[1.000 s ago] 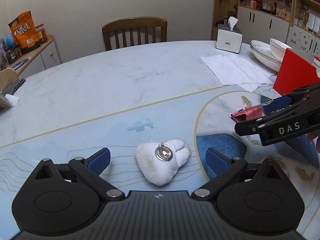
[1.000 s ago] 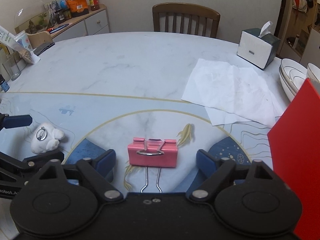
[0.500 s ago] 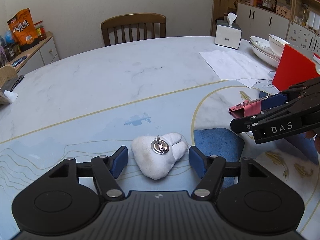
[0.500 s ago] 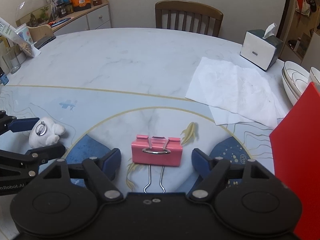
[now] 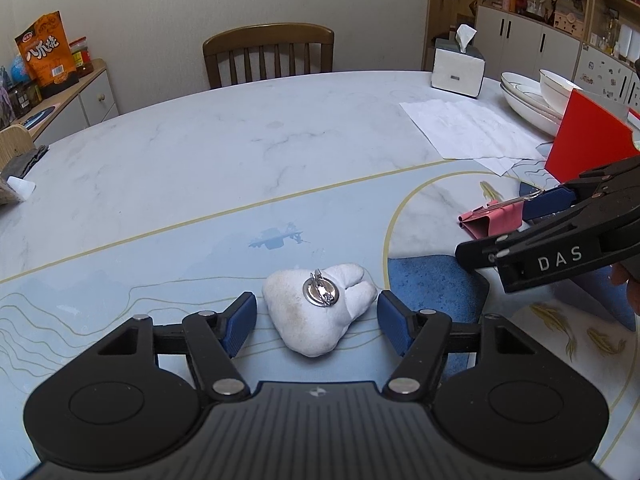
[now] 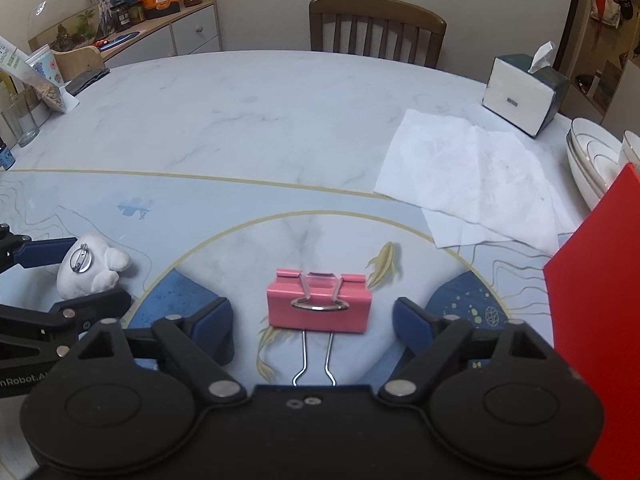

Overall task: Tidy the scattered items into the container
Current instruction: 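Grasp the white plush toy with the left tool while the right tool grasps the pink binder clip, then carry the plush toy and binder clip in both tools over the red box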

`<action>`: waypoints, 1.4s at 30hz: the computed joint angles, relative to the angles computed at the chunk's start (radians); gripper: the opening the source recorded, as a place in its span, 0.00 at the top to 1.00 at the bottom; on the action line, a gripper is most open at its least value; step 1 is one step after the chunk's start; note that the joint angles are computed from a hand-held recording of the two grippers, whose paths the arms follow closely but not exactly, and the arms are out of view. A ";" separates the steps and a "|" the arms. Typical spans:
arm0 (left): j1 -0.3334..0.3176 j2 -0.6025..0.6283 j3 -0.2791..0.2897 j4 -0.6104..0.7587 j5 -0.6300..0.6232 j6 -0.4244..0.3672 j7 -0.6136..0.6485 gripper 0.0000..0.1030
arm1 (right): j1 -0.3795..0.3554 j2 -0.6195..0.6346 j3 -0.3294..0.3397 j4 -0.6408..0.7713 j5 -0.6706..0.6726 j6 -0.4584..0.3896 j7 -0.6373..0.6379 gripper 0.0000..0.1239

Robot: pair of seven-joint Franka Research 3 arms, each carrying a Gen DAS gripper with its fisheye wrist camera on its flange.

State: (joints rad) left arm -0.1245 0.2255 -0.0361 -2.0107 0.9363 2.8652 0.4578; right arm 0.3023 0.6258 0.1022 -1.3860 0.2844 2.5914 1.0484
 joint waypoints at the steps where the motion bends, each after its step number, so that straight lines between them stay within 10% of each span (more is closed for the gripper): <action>1: 0.000 0.000 0.000 0.000 0.000 0.002 0.001 0.38 | 0.002 -0.001 -0.002 -0.001 -0.001 -0.001 0.003 0.35; 8: 0.001 -0.001 -0.005 0.001 -0.018 -0.006 0.022 0.45 | -0.002 -0.007 0.003 -0.003 0.007 0.000 -0.001 0.61; 42: -0.042 -0.128 -0.116 0.013 -0.210 -0.044 0.207 0.55 | -0.114 -0.368 0.004 -0.346 0.232 0.005 -0.181 0.61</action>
